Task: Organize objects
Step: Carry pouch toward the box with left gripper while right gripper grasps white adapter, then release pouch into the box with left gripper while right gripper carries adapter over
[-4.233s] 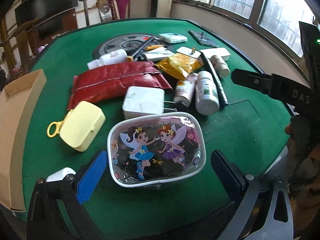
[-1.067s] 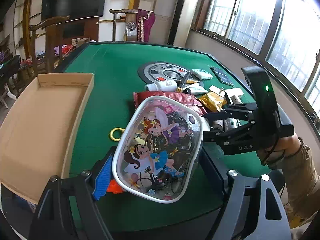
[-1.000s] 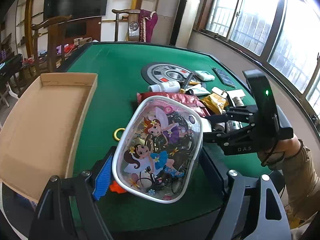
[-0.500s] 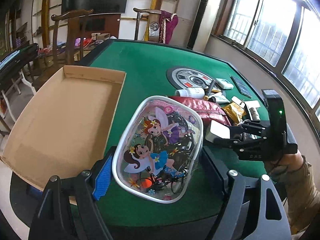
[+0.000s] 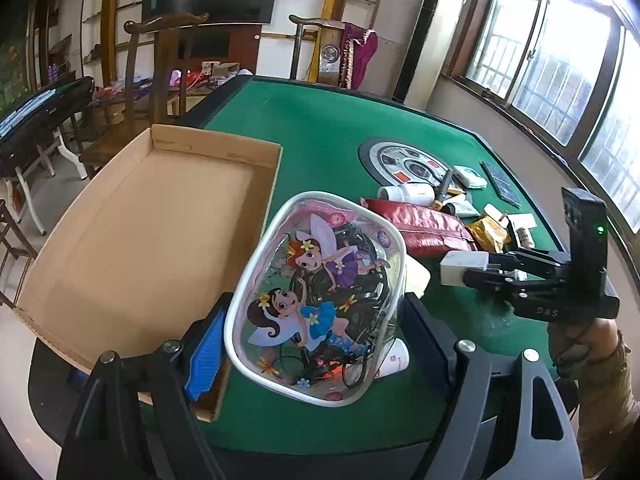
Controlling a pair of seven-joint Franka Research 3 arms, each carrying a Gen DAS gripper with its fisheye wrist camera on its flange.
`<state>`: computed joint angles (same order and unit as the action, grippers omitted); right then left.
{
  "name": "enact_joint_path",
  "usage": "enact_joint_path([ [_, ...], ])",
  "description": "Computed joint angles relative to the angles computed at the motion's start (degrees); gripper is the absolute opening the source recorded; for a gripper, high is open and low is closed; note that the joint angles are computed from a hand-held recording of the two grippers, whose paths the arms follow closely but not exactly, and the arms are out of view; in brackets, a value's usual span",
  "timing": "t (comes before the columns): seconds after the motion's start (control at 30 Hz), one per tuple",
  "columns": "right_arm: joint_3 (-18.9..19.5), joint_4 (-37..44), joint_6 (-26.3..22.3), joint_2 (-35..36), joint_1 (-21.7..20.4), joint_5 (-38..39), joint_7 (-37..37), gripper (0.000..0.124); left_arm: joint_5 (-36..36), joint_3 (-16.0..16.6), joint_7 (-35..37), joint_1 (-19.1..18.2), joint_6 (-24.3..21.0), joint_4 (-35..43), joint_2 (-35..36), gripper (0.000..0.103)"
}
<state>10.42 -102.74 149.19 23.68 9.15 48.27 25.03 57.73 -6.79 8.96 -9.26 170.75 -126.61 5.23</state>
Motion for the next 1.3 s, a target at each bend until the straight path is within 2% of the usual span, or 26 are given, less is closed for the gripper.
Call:
enact_joint_path([
  [0.23, 0.3, -0.4, 0.7, -0.7, -0.1, 1.3, -0.6, 0.049, 2.2, 0.0, -2.7, 0.7, -0.9, -1.1, -1.7, 0.08],
  [0.77, 1.5, 0.7, 0.7, -2.7, 1.8, 5.7, -4.4, 0.049, -1.7, -0.1, 2.9, 4.0, -6.0, 0.2, -2.6, 0.08],
  [0.93, 2.0, 2.5, 0.0, -2.0, 3.0, 6.2, -3.8, 0.049, -5.3, 0.5, 7.9, 5.2, -6.6, 1.0, -1.8, 0.08],
  [1.1, 2.6, 5.3, -0.5, -0.5, 4.4, 6.2, -2.4, 0.049, -13.4, 1.3, 16.6, 7.2, -4.6, 1.0, -1.1, 0.08],
  [1.3, 3.1, 9.5, -0.9, 2.3, 6.6, 3.3, 1.0, 0.049, -20.0, 1.8, 25.0, 8.6, -6.8, 2.8, 0.3, 0.08],
])
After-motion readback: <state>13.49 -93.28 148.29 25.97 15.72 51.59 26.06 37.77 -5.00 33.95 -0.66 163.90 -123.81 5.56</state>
